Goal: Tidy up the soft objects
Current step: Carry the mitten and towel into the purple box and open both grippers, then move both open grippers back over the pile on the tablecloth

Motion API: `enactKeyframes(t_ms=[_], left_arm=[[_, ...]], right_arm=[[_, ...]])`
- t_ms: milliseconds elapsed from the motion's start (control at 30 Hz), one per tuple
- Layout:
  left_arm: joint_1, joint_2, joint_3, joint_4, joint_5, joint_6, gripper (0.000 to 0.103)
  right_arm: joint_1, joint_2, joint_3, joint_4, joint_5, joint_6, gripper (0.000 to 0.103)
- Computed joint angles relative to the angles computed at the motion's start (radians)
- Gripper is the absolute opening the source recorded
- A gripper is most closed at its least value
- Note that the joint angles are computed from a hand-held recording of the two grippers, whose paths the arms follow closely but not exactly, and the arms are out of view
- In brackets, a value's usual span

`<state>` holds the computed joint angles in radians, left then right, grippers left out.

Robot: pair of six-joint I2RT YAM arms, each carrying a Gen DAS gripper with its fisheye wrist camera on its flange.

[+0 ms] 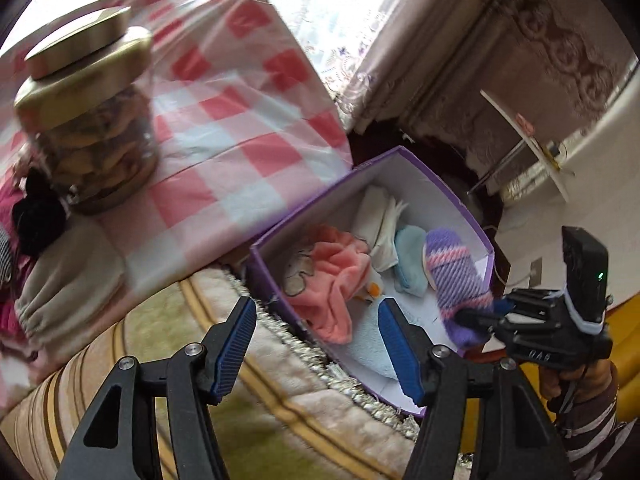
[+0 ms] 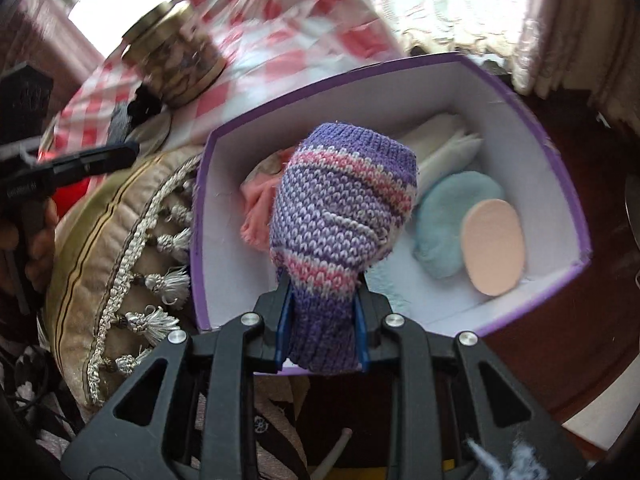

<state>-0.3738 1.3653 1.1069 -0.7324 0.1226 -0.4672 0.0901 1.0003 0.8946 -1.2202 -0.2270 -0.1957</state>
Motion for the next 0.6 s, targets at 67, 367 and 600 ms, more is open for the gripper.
enactKeyframes(t_ms=[67, 367, 600], left_arm=[[0.029, -0.032, -0.028, 0.011, 0.005, -0.002, 0.064], [0.113, -0.083, -0.087, 0.041, 0.049, -0.002, 0.064], [0.143, -0.103, -0.106, 0.056, 0.076, 0.002, 0.064]], right_arm=[[0.091, 0.036, -0.007, 0.017, 0.015, 0.026, 0.03], [0.416, 0.245, -0.069, 0.016, 0.081, -0.052, 0.063], [0.375, 0.199, -0.008, -0.035, 0.123, -0.057, 0.074]])
